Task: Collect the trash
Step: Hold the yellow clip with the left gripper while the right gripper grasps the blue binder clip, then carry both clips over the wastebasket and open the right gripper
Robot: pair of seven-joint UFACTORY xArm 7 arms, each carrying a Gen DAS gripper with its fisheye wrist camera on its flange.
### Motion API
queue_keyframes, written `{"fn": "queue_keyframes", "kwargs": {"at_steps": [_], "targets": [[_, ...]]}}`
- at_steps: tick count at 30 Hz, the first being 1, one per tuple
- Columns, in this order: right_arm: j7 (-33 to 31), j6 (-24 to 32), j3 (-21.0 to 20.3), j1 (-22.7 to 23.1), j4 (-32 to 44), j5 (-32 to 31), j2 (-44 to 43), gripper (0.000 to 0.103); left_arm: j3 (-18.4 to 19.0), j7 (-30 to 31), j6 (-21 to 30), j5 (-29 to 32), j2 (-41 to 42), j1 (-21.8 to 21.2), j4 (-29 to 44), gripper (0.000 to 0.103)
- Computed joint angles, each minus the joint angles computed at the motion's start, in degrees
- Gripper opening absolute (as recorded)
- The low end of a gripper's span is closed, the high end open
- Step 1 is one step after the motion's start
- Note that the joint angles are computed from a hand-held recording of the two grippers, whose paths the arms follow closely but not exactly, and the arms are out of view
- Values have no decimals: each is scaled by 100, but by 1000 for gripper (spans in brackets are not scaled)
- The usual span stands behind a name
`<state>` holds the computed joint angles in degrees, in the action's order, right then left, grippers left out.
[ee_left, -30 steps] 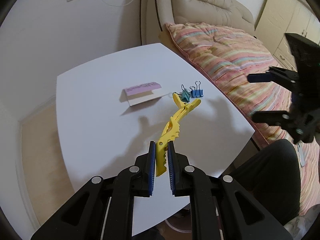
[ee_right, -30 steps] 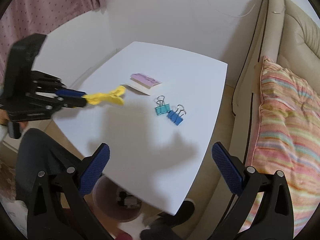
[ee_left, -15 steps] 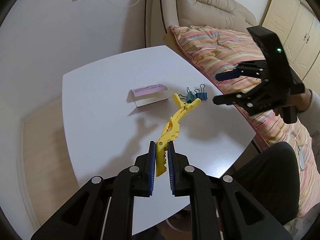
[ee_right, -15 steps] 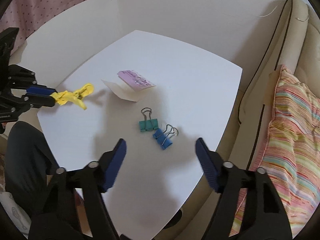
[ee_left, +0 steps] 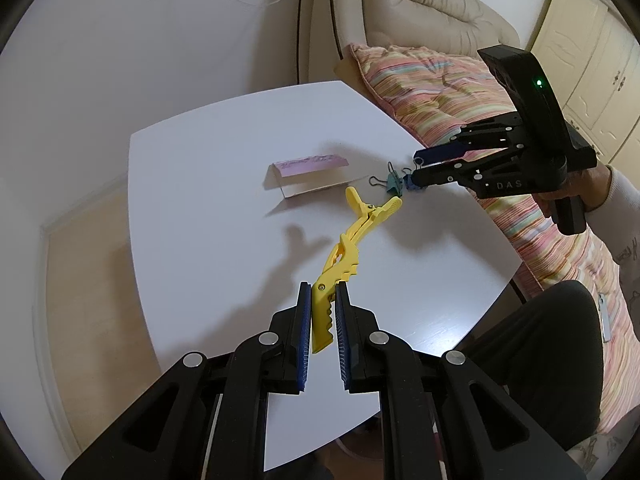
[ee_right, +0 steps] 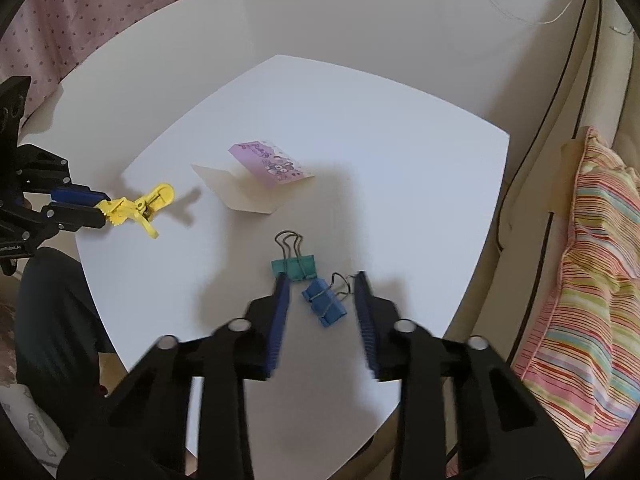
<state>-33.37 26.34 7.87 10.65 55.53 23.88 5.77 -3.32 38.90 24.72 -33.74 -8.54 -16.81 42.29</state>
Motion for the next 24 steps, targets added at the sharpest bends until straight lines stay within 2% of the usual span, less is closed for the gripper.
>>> {"fn": "queue_keyframes", "kwargs": {"at_steps": [2, 5, 7, 15, 24], "targets": [[74, 27, -7, 11, 41, -88, 44, 14, 10, 17, -6, -13, -15, 6, -21, 12], [39, 4, 12, 1, -1, -30, -5, 11, 20, 33, -13, -34, -36, 6, -36, 12], [90, -37, 4, 19, -47, -72, -55, 2, 22, 50, -34, -56, -58, -5, -54, 12], [334, -267, -48, 122, -481, -103, -505, 1, 16, -36, -140, -15, -317, -104, -218, 12], [526, -244, -182, 566, -1339, 59, -1823, 1, 84, -370, -138, 307, -936, -290, -610, 12]]}}
